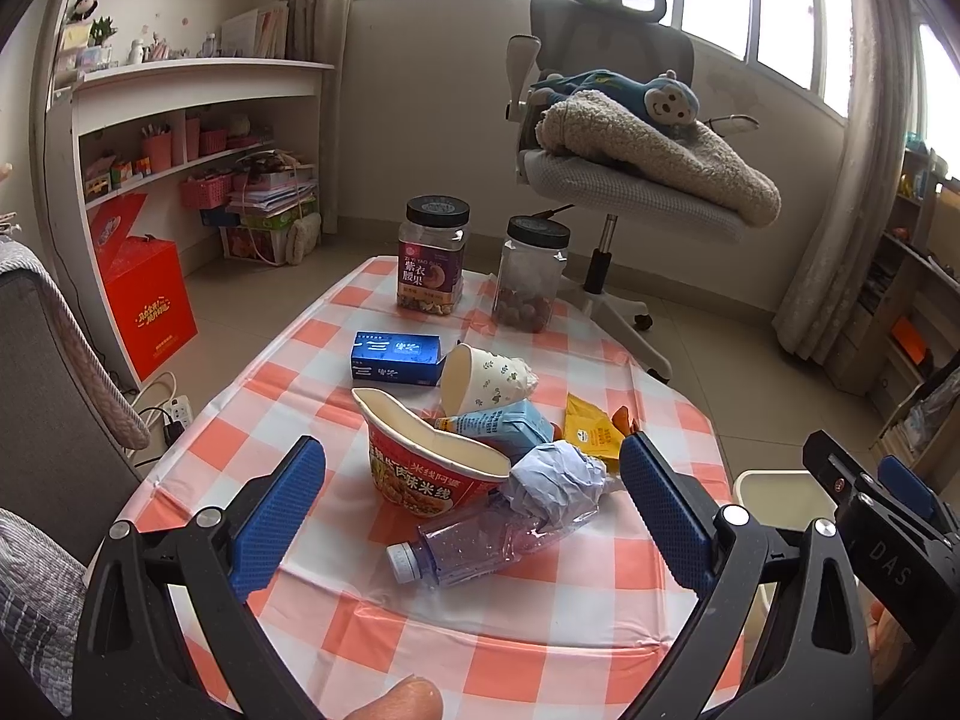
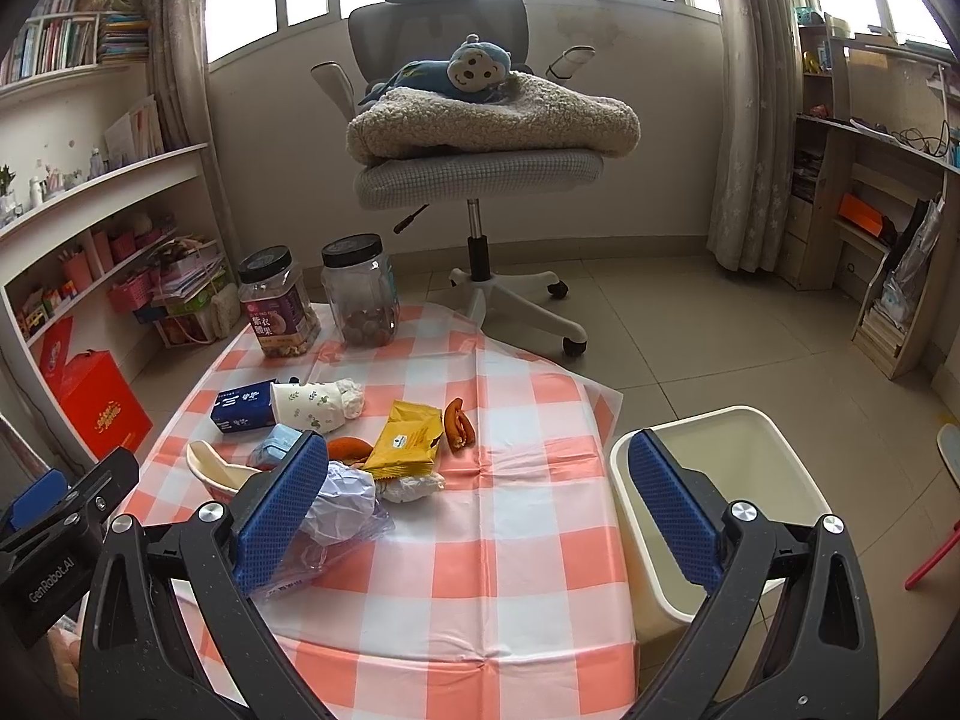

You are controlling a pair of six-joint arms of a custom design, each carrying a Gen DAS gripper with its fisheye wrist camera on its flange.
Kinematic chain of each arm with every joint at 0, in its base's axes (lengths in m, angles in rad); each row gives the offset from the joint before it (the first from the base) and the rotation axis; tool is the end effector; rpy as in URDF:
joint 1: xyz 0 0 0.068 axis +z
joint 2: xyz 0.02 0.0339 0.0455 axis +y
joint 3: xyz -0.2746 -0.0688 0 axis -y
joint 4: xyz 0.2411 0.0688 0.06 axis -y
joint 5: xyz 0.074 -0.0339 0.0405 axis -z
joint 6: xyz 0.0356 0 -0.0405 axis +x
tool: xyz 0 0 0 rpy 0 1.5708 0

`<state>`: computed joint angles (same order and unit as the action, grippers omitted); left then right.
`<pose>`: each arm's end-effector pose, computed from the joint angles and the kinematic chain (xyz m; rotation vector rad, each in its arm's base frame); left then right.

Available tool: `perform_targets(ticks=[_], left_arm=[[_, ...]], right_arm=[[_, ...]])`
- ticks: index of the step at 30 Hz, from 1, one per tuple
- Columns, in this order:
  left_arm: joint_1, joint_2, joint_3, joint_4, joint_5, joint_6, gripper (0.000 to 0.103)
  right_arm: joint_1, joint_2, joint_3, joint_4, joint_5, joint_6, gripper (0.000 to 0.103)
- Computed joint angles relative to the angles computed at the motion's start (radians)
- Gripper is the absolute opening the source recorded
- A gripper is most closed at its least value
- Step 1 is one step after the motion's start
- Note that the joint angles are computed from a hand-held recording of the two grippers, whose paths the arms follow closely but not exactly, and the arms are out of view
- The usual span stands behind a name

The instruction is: Collect trash

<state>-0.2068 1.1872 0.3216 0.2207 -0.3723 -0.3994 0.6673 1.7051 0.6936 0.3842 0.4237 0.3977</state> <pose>0.2031 -0.0294 0.1590 -0.4091 2.1269 0.0663 0.2618 0.1876 0.1506 -0.0546 2.1387 0.1568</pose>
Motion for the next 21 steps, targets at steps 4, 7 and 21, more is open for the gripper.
perform_targets(ticks=[4,7,21], left_arm=[[-0.009,0.021,-0.010,0.025,-0.002,-0.012,0.096],[0.002,0.027,-0.010,0.031,0.011,-0.007,0.096],[0.012,0.022,-0.008,0.018,0.025,-0.008,0.096]], right_arm=[[-0.001,0.000,0.000,0.001,-0.001,0.000,0.096],[-0.002,-0.002,0.001,-0.002,-0.004,0.001,0.096],[-0.002,0.000,0.000,0.001,-0.003,0.003,0.096]])
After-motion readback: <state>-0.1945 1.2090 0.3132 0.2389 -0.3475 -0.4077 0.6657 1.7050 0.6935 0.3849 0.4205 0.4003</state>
